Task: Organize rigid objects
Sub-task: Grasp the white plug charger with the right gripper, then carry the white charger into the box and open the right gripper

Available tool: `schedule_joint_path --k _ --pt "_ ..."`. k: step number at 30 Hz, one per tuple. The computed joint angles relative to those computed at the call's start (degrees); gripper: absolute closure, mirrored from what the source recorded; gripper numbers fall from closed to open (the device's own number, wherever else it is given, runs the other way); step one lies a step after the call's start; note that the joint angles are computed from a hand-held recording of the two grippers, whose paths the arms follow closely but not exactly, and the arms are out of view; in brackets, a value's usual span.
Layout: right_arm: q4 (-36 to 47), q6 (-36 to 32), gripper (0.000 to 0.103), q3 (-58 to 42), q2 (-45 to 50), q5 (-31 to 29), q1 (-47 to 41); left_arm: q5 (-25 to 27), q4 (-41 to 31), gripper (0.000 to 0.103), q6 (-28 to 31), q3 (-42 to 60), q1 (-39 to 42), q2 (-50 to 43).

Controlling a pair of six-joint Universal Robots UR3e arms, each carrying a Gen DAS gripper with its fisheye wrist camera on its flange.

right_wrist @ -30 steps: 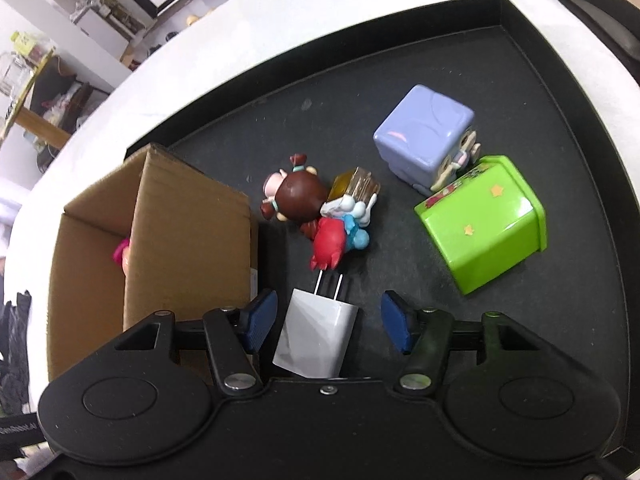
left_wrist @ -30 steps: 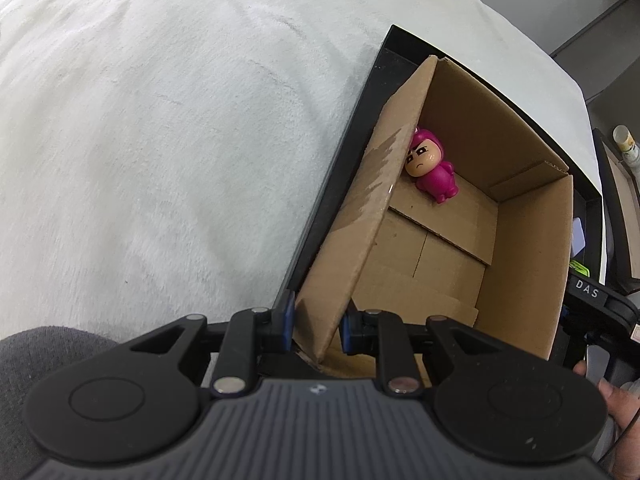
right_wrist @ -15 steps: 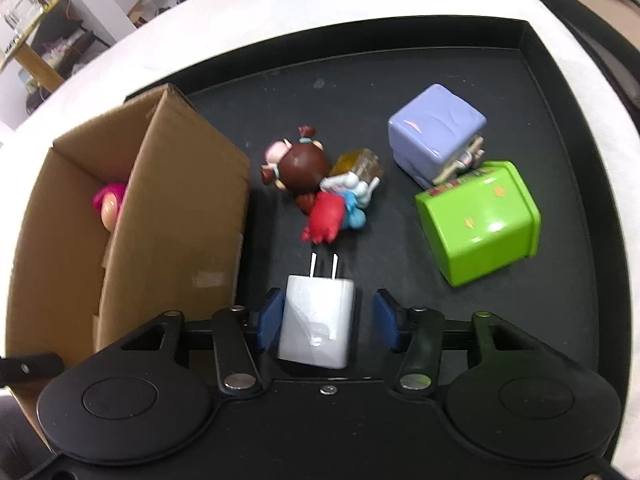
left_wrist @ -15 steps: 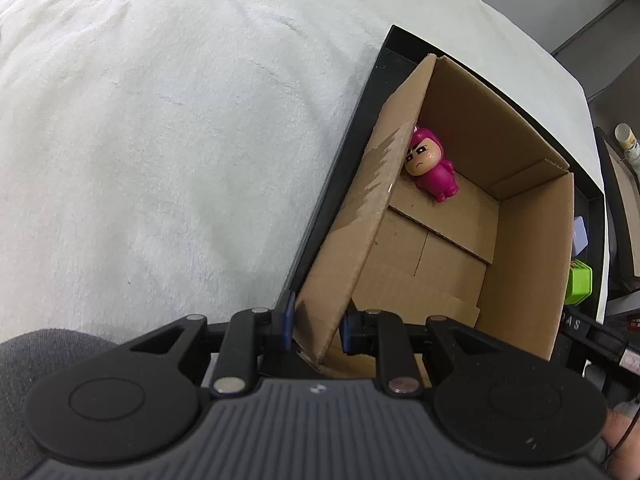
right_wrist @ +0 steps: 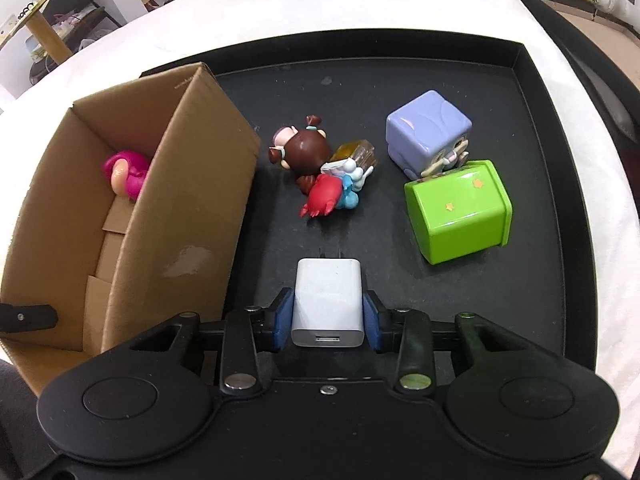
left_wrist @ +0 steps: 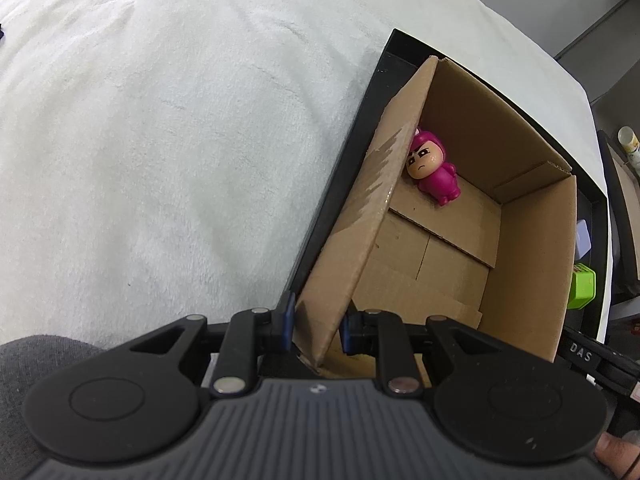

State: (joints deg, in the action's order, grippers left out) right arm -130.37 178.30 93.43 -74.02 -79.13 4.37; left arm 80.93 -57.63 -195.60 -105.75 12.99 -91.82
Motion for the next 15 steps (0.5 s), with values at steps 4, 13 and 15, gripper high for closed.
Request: schedule_joint_path --k 4,13,15 --pt "1.51 0.23 0.067 0.00 -2.82 -0.38 -0.14 -0.77 -0.12 0.082 1.24 -0.38 0.79 0.32" --pt "3.16 1.81 0.067 -0.94 -7.42 0.01 -0.39 -0.90 -0.36 0.082 1.73 0.00 0.72 0.12" --pt "3.01 2.60 0.067 -1.80 -6.96 -0.29 0.28 -0.84 -0.42 0.082 1.76 0.08 0.58 0.15"
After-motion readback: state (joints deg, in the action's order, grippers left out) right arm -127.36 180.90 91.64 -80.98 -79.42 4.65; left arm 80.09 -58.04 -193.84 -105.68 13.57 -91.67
